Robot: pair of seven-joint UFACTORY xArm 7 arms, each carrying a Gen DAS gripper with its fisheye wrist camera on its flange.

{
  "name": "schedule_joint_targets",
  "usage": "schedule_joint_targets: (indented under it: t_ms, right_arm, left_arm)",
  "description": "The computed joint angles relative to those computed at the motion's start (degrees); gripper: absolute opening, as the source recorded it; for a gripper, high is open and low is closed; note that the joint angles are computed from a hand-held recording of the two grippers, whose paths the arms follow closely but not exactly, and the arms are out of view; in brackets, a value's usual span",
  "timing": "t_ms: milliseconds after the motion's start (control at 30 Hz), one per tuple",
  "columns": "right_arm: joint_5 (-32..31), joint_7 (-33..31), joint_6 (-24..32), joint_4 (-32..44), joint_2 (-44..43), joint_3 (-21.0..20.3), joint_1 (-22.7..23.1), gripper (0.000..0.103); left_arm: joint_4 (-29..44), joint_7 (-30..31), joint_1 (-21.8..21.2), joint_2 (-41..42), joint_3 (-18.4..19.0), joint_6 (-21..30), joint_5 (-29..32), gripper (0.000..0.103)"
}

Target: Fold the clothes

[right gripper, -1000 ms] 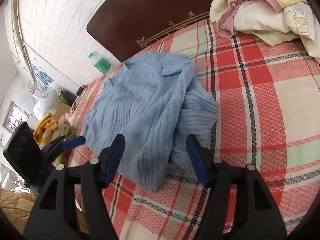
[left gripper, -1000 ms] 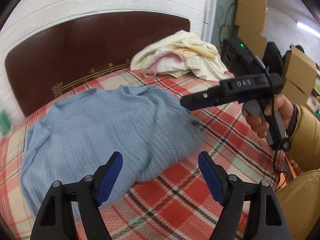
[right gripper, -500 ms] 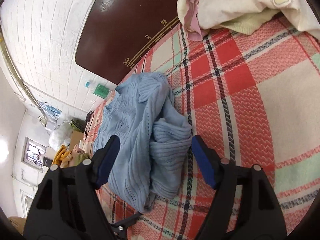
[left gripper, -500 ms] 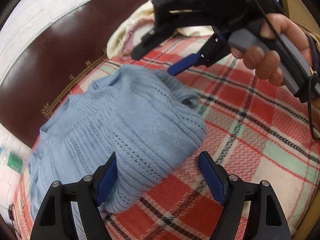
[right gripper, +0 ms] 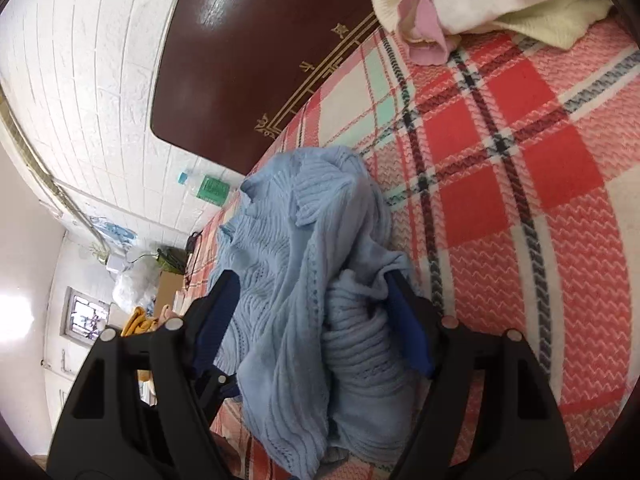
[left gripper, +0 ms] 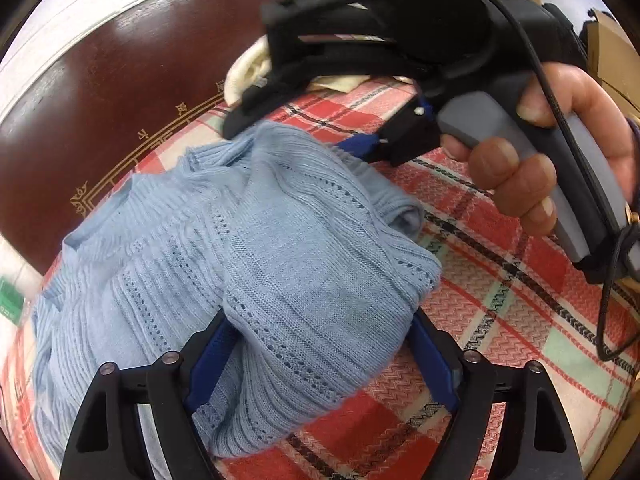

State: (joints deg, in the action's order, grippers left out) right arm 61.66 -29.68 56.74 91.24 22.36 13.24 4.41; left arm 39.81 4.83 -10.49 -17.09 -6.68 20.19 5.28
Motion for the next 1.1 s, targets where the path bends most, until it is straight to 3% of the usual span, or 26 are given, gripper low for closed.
schedule_joint_targets:
  t_ms: [67,333,367,400,433,533,633,800,933,1100]
  right_arm:
    - [-2.2,0.0,-3.6,-2.8,-2.7,-0.8,1.0,0.075]
    - [-2.4,-3.7,-3.5,-4.3,-2.9,-0.5,2.1,0.076]
    - [-2.1,-3.9,-2.9,-3.4,-2.1,-0.3,2.0,0.067]
    - [-2.6,-2.7,-1.8,-2.0,-0.8,-0.2,2.2,0.057]
    - [-3.1,-1.4,-0.7,-0.4,0.7,-0.1,2.3,0.037]
    - [-3.2,0.9,0.7,2.4,3.0,0.7,1.9,0.033]
    - [-4.0,1.8,0.1,4.3,2.5,1.1,2.2,0.030]
    - [-8.0,4.0,0.2,10.3,2.7,1.9,4.5,0.028]
    - [-11.1,4.7,0.4,17.2,4.3,3.1,7.2,0.027]
    - [-18.1,7.7,1.3,27.7,9.0,4.2,13.0,0.026]
  left_arm:
    - [-0.4,-1.1,0.6,-0.4,-0.6,-0.4,1.0,0.084]
    - [-1.1,0.6,-1.2,-0.5,1.5,-1.9,-2.5,0.083]
    - [-1.2,1.0,-1.4,-0.6,1.8,-1.9,-3.3,0.082]
    - [-1.3,1.0,-1.3,-0.7,1.9,-2.1,-3.7,0.075]
    - [-1.3,0.6,-1.0,-0.9,1.9,-2.0,-4.0,0.065]
    - [-0.4,2.3,-2.8,-1.4,5.1,-0.9,-10.0,0.040]
    - [0.9,7.2,-6.1,-2.2,9.9,1.0,-20.3,0.031]
    - [0.0,13.7,-8.1,-7.2,14.0,1.5,-32.8,0.029]
    - [-0.9,14.3,-7.5,-11.6,14.8,0.6,-36.3,0.029]
    - [-2.3,14.9,-5.7,-16.7,18.7,1.2,-38.6,0.029]
